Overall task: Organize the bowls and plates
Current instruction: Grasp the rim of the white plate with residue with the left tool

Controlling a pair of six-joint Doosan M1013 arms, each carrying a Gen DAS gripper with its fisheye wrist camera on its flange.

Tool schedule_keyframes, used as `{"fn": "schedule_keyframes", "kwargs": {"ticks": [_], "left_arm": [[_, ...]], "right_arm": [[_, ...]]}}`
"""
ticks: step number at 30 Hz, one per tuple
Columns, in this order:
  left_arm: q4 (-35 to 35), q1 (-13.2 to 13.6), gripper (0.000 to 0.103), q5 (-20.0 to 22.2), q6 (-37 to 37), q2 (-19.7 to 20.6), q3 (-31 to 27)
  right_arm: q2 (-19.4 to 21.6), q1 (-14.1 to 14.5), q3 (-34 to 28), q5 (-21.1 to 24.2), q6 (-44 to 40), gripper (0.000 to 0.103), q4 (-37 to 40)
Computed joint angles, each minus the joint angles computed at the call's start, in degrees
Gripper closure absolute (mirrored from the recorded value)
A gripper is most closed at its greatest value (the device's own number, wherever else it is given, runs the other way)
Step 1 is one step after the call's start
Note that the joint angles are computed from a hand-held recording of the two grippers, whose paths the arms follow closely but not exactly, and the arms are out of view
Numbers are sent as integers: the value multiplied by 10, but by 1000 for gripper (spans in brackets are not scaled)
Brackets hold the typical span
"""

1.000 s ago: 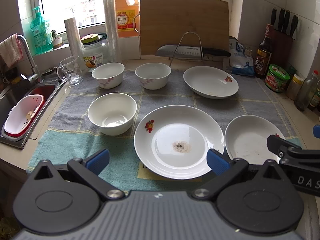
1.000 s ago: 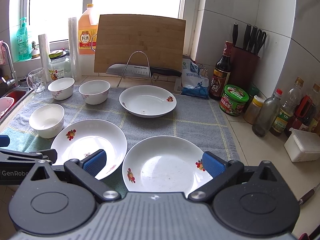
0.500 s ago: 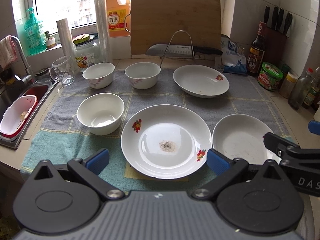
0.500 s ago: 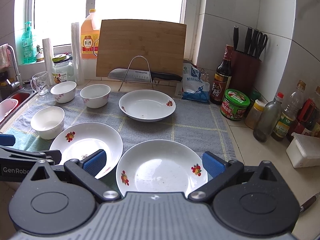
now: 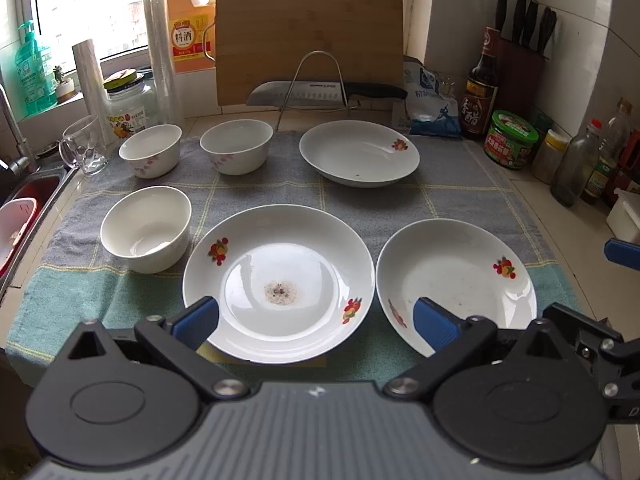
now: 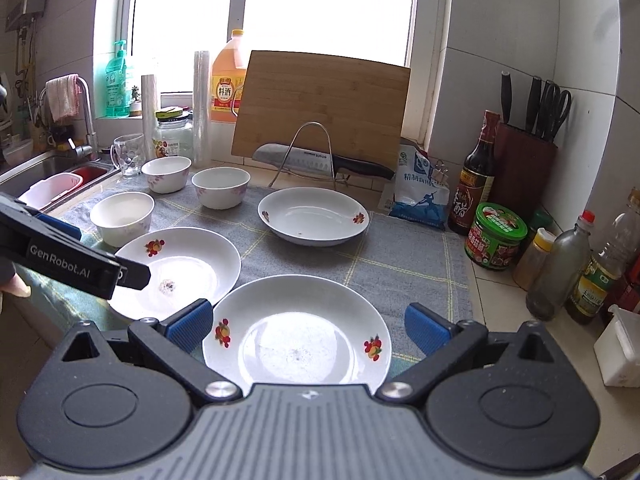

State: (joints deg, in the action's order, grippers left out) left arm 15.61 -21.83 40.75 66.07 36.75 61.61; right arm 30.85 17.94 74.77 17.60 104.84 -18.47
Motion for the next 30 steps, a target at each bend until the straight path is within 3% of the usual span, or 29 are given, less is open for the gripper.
{"fn": "schedule_keyframes", "kwargs": {"ticks": [7,11,14,21,30], "left_arm": [[23,-5,1,-19,-17,13,-7],[-59,4,1,-39,29,19,-11],[-110,10,1,-44,67,28,-20],[-159,13,1,-44,173,53,-56],[-251,20,1,57,361,122,-175]], "right_arm": [[-8,-24,38,-5,-240,0,217],[0,-31,44,8,-353,0,313],[9,-34,42,17,-375,0,334],[30,-36,30,26,-378,0,326],[56,-43,5,36,-469,0,404]]}}
